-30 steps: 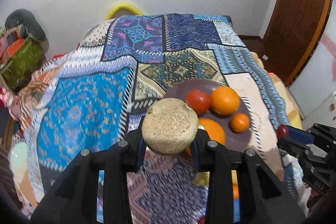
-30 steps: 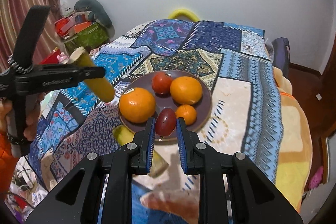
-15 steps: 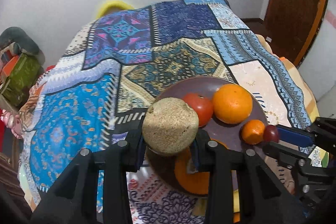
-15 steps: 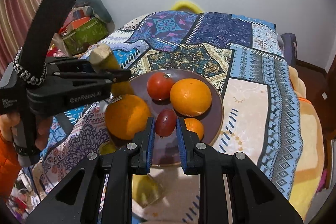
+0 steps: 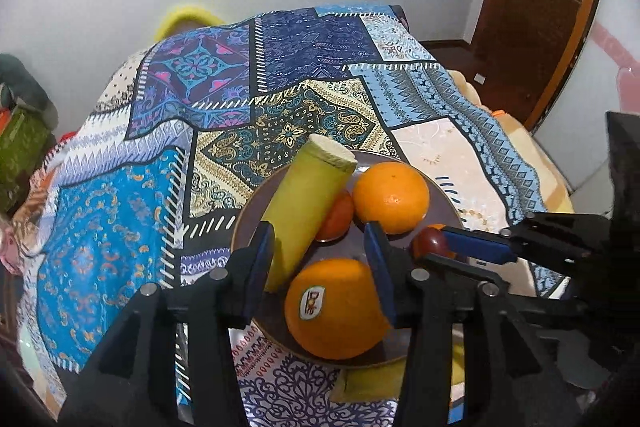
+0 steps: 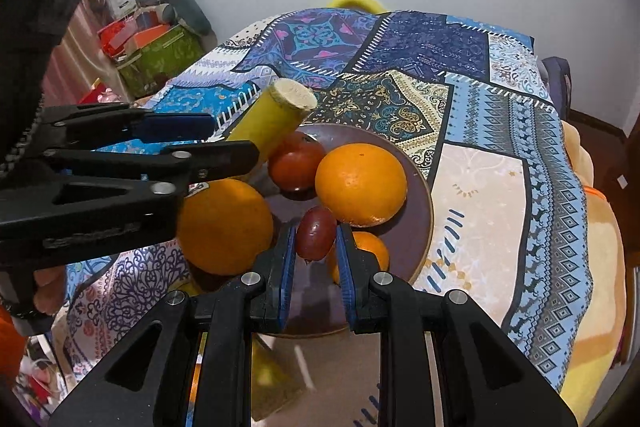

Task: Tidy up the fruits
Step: 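Lower the yellow cylinder onto the plate with the left gripper while the right gripper drops the date there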

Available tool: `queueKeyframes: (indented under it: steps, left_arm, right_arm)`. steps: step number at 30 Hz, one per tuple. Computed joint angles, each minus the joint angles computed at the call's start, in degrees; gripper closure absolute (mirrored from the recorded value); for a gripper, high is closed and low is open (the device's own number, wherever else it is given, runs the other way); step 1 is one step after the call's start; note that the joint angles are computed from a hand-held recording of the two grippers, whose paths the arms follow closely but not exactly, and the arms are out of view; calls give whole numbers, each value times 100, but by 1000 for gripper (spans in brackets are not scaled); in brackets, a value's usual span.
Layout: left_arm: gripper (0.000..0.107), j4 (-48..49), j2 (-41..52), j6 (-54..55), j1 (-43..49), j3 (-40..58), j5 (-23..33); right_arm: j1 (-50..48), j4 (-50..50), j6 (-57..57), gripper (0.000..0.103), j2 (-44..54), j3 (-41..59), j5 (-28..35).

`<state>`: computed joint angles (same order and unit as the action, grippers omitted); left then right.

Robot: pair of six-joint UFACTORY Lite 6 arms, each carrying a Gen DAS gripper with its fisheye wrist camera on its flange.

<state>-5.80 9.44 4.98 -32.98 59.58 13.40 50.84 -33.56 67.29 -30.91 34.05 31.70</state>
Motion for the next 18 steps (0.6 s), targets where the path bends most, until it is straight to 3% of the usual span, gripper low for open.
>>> queueKeyframes:
  steps: [5, 7, 11, 18]
  left_arm:
    - [59, -1377, -295, 1304, 348, -304, 22]
    - [58, -1727, -429, 1607, 480, -446, 26]
    - [56, -2013, -696, 1885, 664, -735, 34]
    - [55, -1898, -1474, 1730, 796, -1389, 121]
  right_arm:
    - [0, -67, 133, 84, 153, 45, -116]
    - [-9, 66, -4, 80, 236, 91, -192]
    - [354, -414, 490, 66, 263, 188, 168]
    - [805, -405, 664, 65, -231, 260, 900]
